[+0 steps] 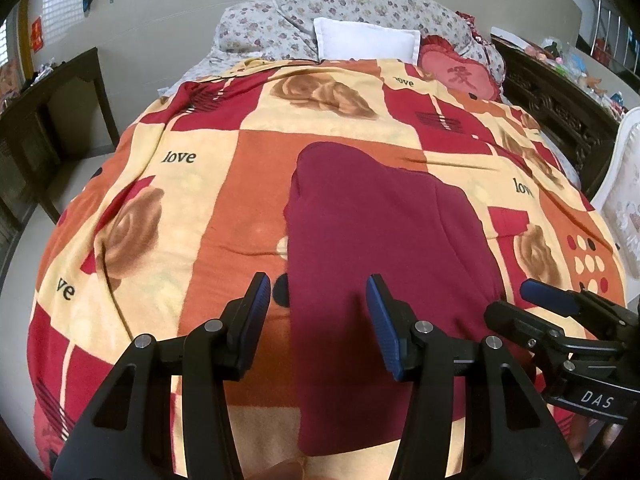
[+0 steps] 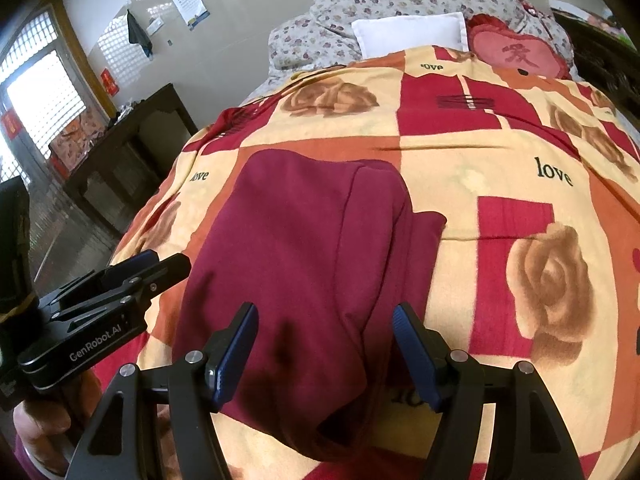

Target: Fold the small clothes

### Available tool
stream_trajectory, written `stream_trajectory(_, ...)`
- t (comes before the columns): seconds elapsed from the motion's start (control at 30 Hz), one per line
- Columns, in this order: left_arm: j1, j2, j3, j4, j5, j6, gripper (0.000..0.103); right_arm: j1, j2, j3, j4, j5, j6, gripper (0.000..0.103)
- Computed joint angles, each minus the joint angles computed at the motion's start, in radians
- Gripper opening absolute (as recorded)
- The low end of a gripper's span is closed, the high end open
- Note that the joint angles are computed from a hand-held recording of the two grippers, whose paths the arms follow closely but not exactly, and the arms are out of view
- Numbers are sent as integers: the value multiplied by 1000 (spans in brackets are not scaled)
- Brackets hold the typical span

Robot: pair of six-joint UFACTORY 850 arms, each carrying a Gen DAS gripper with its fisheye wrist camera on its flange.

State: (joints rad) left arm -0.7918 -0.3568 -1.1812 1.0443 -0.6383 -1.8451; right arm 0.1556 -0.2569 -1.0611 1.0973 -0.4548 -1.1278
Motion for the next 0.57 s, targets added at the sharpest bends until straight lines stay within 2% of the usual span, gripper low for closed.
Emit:
stream_trajectory(0.3, 3, -10, -8, -18, -5, 31, 50, 0, -6, -5, -10, -9, 4, 68)
stream_trajectory(0.47, -3, -8, -1, 38, -20, -2, 50, -1, -13, -9, -21, -17, 10, 68)
stream_trajectory(0.57, 7, 2, 9, 40, 0, -8, 50, -9, -20, -17, -14, -29, 6, 68)
